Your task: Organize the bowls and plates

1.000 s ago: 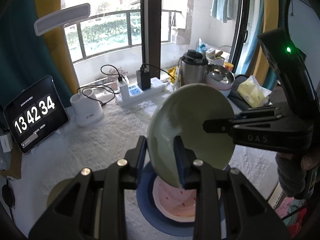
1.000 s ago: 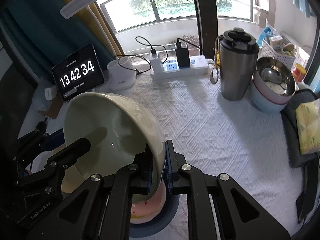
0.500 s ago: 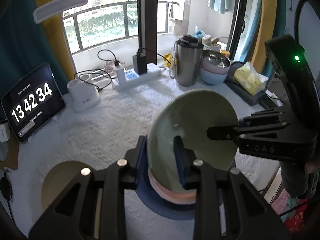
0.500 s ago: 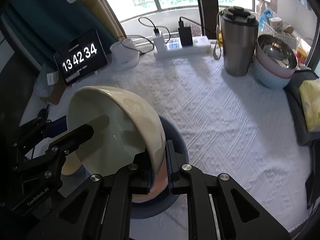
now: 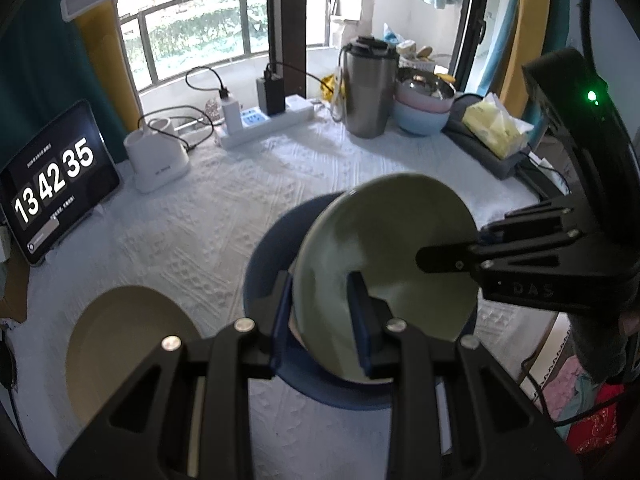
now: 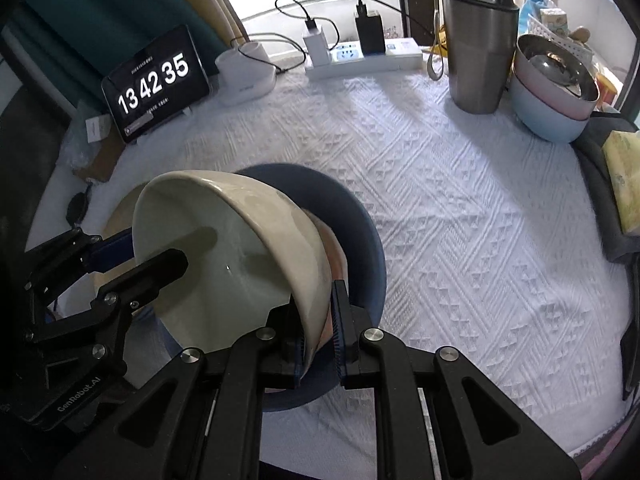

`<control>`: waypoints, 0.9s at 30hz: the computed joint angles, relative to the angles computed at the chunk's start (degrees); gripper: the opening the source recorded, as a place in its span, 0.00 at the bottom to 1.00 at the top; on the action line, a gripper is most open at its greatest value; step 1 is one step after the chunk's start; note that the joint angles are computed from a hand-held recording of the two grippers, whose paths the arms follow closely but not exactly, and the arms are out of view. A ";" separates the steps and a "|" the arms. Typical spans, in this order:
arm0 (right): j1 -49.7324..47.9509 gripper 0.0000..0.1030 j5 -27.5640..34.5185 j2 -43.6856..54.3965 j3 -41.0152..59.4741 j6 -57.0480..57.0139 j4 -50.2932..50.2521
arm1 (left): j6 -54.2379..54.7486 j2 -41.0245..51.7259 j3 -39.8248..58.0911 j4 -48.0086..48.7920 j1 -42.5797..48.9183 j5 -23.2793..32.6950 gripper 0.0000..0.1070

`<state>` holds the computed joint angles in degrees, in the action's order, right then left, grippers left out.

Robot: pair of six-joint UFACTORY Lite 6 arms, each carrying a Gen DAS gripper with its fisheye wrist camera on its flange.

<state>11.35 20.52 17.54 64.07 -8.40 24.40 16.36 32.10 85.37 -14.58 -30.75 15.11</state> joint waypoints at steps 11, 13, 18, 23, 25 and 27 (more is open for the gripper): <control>0.02 0.14 1.90 2.79 2.01 0.32 -1.71 | 1.29 1.93 1.06 -0.61 0.18 1.00 0.27; 0.21 0.15 1.77 3.38 2.63 1.98 -3.70 | 0.80 3.43 2.28 -0.25 0.26 2.02 0.27; 1.27 0.18 2.34 4.86 4.49 5.86 -8.54 | 0.84 4.53 2.65 -0.38 0.52 2.06 0.27; 2.82 0.20 2.07 5.88 5.69 11.41 -15.54 | 2.31 4.99 2.93 -1.84 0.77 2.38 0.27; 3.53 0.20 1.62 6.18 5.82 14.45 -19.24 | 3.09 4.59 2.37 -2.44 0.69 2.12 0.27; 4.72 0.20 0.73 6.03 5.29 19.46 -25.28 | 3.73 3.93 1.52 -2.83 0.68 1.47 0.27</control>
<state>16.07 21.25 23.57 69.36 11.06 -0.89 20.09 36.03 86.88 -17.41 -30.07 16.58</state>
